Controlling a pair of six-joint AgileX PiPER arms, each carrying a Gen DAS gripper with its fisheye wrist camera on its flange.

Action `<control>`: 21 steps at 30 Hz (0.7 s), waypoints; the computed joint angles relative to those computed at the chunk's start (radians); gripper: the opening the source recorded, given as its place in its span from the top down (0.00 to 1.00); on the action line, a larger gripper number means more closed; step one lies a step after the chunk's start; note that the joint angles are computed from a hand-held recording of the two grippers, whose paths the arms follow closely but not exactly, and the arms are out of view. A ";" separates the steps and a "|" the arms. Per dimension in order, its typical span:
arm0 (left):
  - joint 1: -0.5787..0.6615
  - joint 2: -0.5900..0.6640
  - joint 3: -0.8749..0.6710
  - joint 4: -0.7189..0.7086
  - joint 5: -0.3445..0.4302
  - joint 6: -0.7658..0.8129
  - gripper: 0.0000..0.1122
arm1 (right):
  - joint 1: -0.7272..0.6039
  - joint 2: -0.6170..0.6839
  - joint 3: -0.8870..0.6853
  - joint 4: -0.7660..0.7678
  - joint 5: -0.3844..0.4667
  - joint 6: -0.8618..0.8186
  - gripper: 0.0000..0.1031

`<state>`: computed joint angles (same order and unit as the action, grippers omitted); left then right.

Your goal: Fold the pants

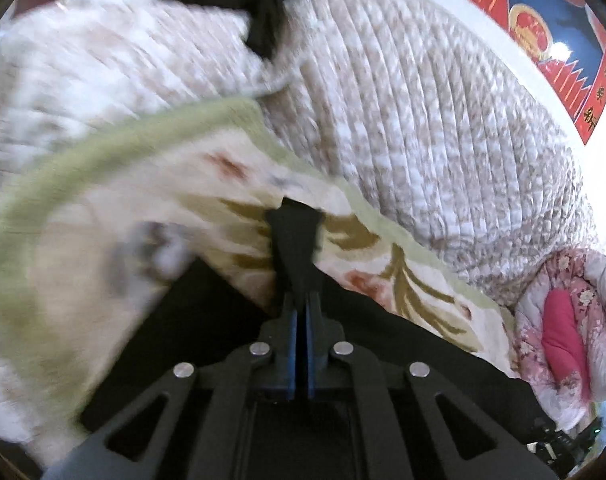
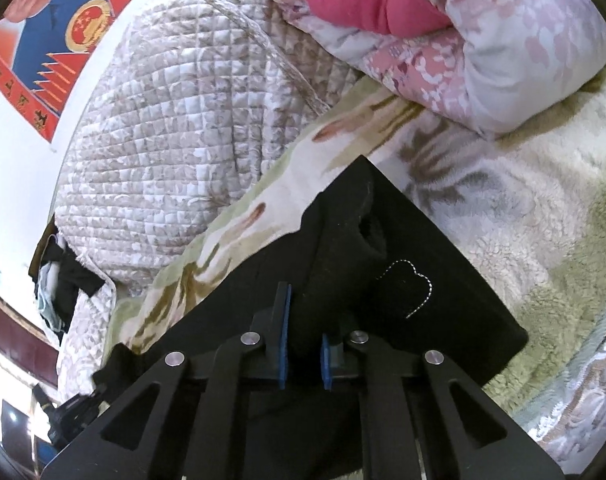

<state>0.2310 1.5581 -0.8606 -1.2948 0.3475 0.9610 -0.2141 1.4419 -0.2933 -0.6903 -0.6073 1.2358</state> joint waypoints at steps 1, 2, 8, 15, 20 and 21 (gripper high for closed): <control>0.015 -0.044 0.042 0.021 -0.012 -0.006 0.96 | -0.011 -0.013 0.014 -0.012 -0.008 0.011 0.89; 0.027 -0.069 0.070 0.044 -0.014 -0.018 0.96 | -0.022 -0.022 0.025 -0.026 -0.011 0.022 0.89; 0.052 -0.019 0.122 0.298 -0.031 -0.212 0.96 | -0.021 -0.022 0.044 -0.019 0.061 0.030 0.90; 0.060 0.021 0.099 0.285 -0.023 -0.225 0.96 | -0.078 -0.016 0.038 -0.132 0.037 0.105 0.90; 0.072 -0.115 0.154 0.297 -0.037 -0.215 0.96 | -0.108 -0.128 0.058 -0.220 0.102 0.188 0.91; 0.071 -0.114 0.149 0.349 -0.041 -0.262 0.96 | -0.138 -0.097 0.053 -0.272 0.090 0.240 0.91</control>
<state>0.3025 1.4441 -0.7121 -0.9458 0.3066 0.6986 -0.3517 1.3444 -0.2405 -0.9624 -0.5176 1.4761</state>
